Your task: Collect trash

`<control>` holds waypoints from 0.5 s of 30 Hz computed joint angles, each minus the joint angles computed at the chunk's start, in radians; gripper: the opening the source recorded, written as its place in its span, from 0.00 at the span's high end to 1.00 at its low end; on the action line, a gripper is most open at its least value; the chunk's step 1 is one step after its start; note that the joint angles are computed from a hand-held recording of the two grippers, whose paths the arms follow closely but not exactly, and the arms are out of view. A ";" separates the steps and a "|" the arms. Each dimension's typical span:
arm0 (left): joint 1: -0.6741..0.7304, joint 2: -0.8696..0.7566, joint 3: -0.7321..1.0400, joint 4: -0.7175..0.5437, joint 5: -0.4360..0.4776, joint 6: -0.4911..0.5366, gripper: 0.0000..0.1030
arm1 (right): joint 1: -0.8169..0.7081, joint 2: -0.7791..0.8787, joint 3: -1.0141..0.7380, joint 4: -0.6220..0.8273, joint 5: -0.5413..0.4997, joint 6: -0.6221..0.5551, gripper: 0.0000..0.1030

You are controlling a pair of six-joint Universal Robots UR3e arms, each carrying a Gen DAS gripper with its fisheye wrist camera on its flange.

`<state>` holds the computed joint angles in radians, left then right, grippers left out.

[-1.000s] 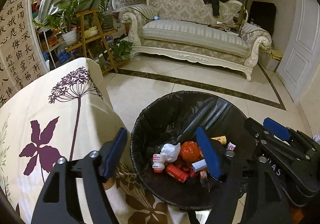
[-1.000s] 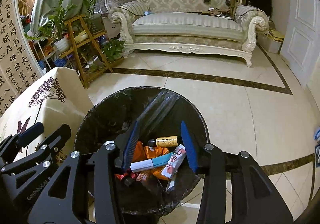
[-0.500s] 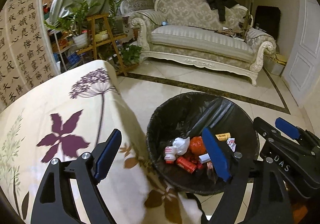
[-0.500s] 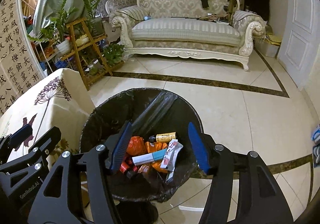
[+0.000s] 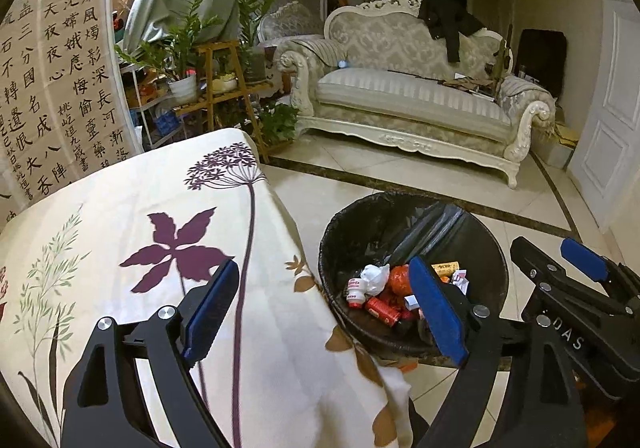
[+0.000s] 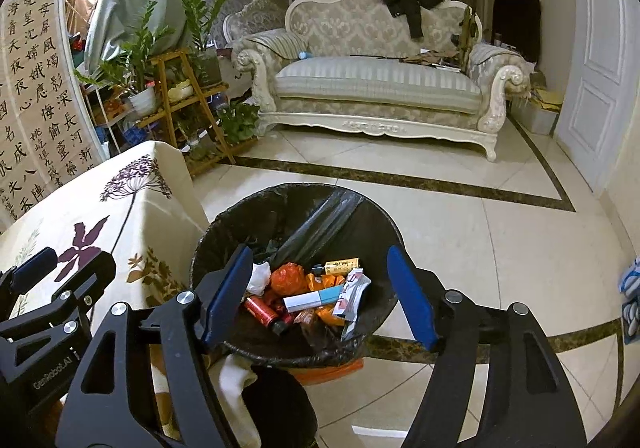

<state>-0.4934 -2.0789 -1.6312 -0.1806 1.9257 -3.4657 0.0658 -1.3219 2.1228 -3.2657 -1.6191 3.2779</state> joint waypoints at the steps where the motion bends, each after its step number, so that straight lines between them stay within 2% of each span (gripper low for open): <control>1: 0.001 0.010 -0.014 0.006 -0.001 -0.001 0.18 | 0.004 -0.008 0.007 -0.002 -0.002 0.001 0.33; 15: -0.004 0.098 -0.133 0.077 0.017 -0.009 0.18 | 0.048 -0.103 0.082 -0.022 -0.034 0.002 0.32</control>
<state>-0.4971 -1.9808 -1.7642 -0.1032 1.9424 -3.4746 0.1135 -1.4246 2.2046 -3.2878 -1.6530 3.2797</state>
